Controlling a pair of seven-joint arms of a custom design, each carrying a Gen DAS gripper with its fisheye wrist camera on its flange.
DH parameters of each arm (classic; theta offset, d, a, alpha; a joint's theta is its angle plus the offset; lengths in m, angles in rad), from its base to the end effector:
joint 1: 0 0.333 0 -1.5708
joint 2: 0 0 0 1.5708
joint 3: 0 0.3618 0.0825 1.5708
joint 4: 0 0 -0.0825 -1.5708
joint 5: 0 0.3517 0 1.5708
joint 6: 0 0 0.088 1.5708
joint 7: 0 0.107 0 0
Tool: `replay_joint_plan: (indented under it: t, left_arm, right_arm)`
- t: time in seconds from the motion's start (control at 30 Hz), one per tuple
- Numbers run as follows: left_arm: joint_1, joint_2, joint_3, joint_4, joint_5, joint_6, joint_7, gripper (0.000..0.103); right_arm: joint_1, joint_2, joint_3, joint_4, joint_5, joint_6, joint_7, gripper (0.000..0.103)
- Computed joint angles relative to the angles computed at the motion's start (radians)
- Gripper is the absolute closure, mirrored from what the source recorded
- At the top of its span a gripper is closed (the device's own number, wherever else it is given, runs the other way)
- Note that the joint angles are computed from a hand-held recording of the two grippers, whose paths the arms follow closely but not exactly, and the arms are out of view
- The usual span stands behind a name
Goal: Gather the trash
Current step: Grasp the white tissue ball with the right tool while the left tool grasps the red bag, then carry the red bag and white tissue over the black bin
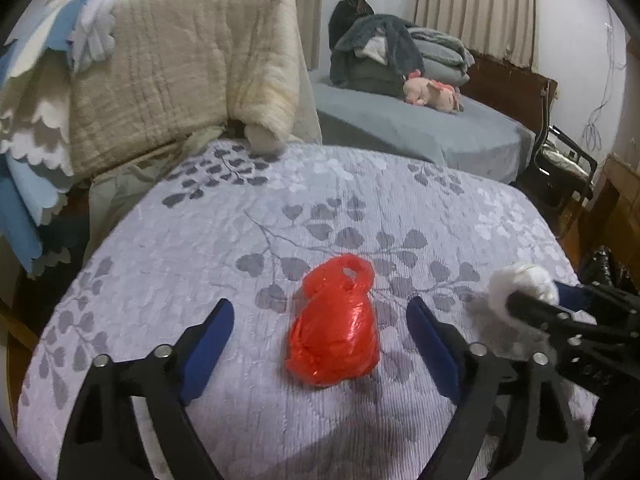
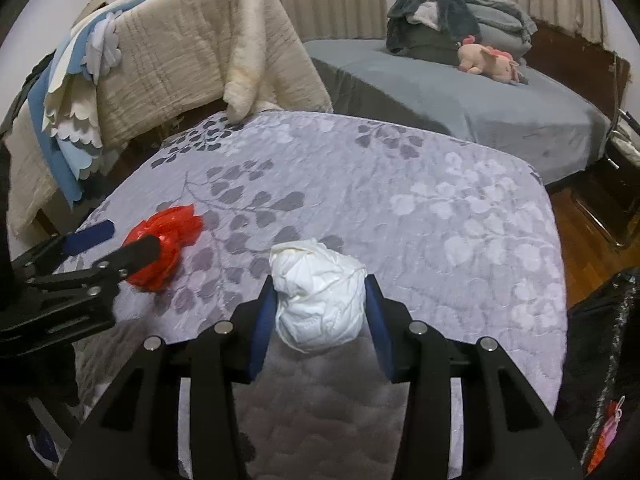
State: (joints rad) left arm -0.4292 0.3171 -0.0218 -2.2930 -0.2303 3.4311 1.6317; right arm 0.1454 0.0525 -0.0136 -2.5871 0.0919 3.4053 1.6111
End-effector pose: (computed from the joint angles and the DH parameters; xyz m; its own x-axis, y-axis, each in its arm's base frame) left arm 0.5304 -0.2267 0.3795 -0.2875 -0.9546 0.0784 -0.6750 0.1438 -0.7237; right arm 0.4773 0.0529 0.4050 0.0220 -0.9972 -0.0713 -0.7242 0.0333 -0.6888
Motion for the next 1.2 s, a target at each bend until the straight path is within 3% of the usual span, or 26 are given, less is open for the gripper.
replay_joint_plan:
  t: [0.07,0.2,0.53,0.77,1.2]
  left_arm:
    - [0.034,0.015,-0.031,0.019,0.025,-0.030,-0.013,0.030]
    - [0.115,0.025,-0.105,0.029,0.093,-0.070,-0.065,0.062]
    - [0.062,-0.047,-0.068,-0.012,0.115,-0.024,-0.097,0.066]
    - [-0.049,-0.105,-0.001,-0.018,0.043,-0.040,-0.050,0.066]
    - [-0.290,-0.180,0.117,-0.011,-0.155,-0.062,0.107,0.067]
  right_arm:
    - [-0.001,-0.005,-0.002,-0.002,0.002,0.000,-0.003,0.061]
    - [0.001,-0.018,-0.004,-0.010,0.015,0.005,-0.021,0.061]
    - [-0.028,-0.099,0.001,-0.042,-0.053,0.012,0.038,0.061]
    - [-0.021,-0.181,-0.041,-0.071,-0.111,0.005,0.093,0.061]
    - [-0.087,-0.343,-0.021,-0.138,-0.075,-0.017,0.050,0.061]
